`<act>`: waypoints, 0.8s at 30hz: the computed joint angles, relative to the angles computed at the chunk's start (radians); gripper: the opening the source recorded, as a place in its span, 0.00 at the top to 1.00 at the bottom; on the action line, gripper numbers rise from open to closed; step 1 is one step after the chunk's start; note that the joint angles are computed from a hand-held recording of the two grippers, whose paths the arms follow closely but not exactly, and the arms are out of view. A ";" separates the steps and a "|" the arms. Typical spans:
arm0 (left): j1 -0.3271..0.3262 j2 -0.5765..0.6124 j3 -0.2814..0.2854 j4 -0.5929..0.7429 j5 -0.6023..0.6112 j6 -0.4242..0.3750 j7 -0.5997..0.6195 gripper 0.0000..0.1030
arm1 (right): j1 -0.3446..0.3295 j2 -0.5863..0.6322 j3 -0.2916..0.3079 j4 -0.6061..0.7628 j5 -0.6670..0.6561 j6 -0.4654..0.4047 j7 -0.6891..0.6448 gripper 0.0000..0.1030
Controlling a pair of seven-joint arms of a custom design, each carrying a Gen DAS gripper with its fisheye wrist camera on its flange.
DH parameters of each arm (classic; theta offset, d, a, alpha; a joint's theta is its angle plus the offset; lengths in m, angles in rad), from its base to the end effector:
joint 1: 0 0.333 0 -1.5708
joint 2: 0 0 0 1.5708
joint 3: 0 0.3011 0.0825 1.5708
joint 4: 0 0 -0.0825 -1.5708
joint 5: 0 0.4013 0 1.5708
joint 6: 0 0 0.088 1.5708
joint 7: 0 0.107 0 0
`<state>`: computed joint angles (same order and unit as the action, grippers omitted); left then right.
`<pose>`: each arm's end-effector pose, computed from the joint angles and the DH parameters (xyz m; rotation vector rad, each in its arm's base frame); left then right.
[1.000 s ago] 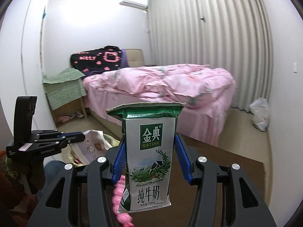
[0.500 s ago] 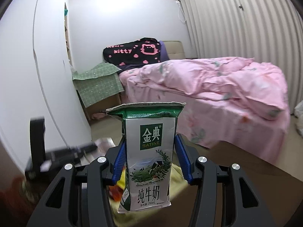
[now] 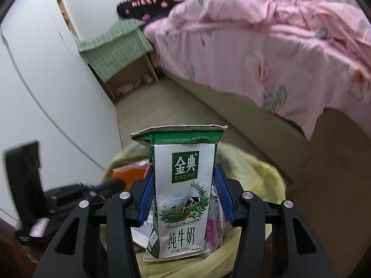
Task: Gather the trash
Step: 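Open both tools to drop the cup and carton into the bag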
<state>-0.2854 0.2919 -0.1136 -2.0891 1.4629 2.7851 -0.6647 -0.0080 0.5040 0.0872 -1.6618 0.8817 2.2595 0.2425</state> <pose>0.5323 -0.2721 0.2748 -2.2290 1.2738 -0.8607 0.6962 0.0692 0.3120 -2.2410 0.8574 0.0480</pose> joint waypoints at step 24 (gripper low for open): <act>-0.082 -0.181 -0.138 -0.043 -0.058 -0.229 0.036 0.42 | -0.118 -0.307 -0.103 -0.284 0.157 -0.059 -0.217 0.46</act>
<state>-0.3672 0.1112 -0.2514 -2.1319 1.4053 2.5561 -0.6283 -0.1263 0.1969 -0.0156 -1.9456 1.0383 2.2007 0.0257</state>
